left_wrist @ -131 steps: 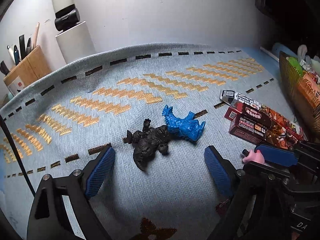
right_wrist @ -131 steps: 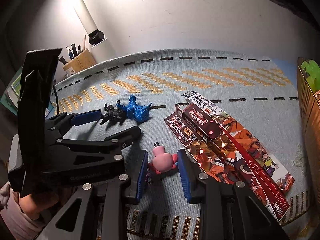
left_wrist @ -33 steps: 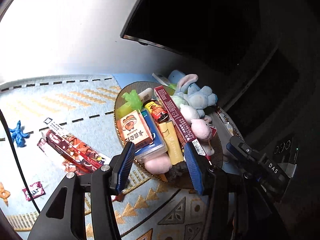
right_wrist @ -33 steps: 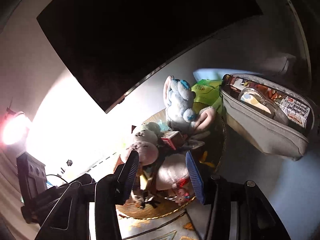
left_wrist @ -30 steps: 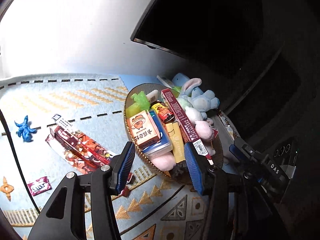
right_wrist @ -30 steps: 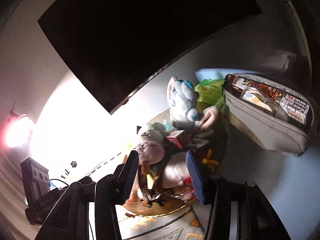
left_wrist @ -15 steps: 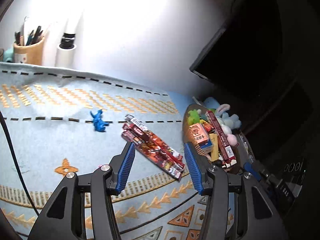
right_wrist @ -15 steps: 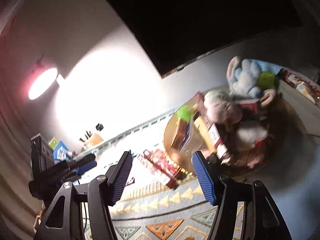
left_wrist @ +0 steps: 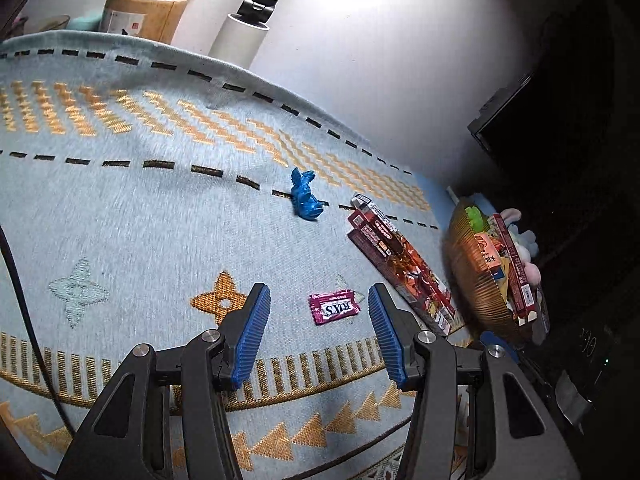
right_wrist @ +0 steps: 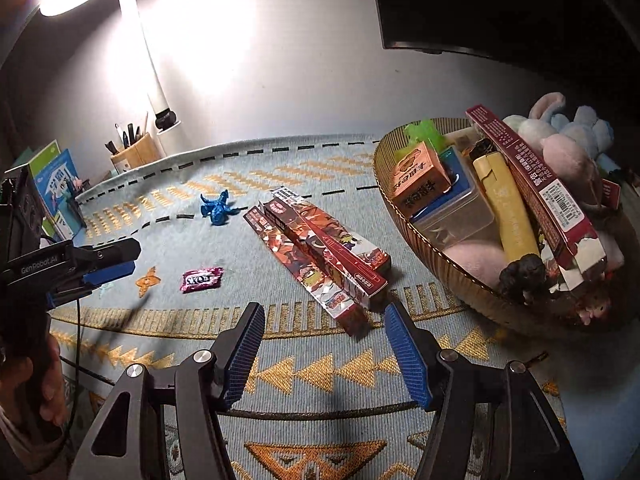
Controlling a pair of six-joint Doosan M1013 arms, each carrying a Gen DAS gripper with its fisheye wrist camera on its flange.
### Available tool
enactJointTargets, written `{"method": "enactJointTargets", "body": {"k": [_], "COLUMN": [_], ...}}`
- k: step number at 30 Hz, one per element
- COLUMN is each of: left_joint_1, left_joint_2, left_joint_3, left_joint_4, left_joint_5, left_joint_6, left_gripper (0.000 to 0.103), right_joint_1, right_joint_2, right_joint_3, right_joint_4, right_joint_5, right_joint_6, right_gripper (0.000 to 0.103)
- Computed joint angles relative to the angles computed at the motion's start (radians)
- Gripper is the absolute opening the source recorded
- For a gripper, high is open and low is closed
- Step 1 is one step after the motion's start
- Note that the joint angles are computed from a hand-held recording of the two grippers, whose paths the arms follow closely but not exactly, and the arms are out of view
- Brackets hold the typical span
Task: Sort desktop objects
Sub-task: 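Move both open tools back over the remaining items on the rug, then grasp a red snack box with the right tool while the left tool grasps another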
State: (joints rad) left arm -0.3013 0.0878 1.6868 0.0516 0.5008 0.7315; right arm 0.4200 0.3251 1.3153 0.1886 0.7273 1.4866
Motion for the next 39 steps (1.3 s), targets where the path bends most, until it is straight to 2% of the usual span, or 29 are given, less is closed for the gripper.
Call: {"method": "enactJointTargets", "body": {"k": [6, 11, 13, 18, 25, 29, 32, 39], "left_joint_1": [0.004, -0.001, 0.002, 0.009, 0.008, 0.013, 0.017, 0.022], "left_joint_2": [0.002, 0.007, 0.006, 0.003, -0.004, -0.009, -0.011, -0.008], "left_joint_3": [0.017, 0.018, 0.020, 0.027, 0.034, 0.038, 0.041, 0.042], "left_joint_4": [0.006, 0.008, -0.015, -0.076, -0.051, -0.017, -0.001, -0.031], "left_joint_5": [-0.045, -0.040, -0.047, -0.061, -0.073, -0.072, -0.072, -0.078], "left_joint_6": [0.025, 0.050, 0.076, 0.126, 0.100, 0.053, 0.029, 0.056], "left_gripper": [0.049, 0.049, 0.049, 0.049, 0.049, 0.049, 0.049, 0.049], "right_joint_1": [0.026, 0.027, 0.017, -0.014, 0.021, 0.038, 0.054, 0.012], "right_joint_2": [0.041, 0.083, 0.105, 0.115, 0.106, 0.102, 0.098, 0.116], "right_joint_3": [-0.034, -0.087, -0.114, -0.124, -0.113, -0.107, -0.112, -0.157], "right_joint_4": [-0.190, -0.214, -0.164, 0.023, 0.156, 0.272, 0.194, 0.245], "right_joint_5": [0.011, 0.065, 0.113, 0.110, 0.164, 0.210, 0.202, 0.234], "right_joint_6": [0.125, 0.156, 0.125, 0.007, -0.184, -0.291, -0.232, -0.106], "right_gripper": [0.061, 0.061, 0.062, 0.063, 0.038, 0.035, 0.035, 0.037]}}
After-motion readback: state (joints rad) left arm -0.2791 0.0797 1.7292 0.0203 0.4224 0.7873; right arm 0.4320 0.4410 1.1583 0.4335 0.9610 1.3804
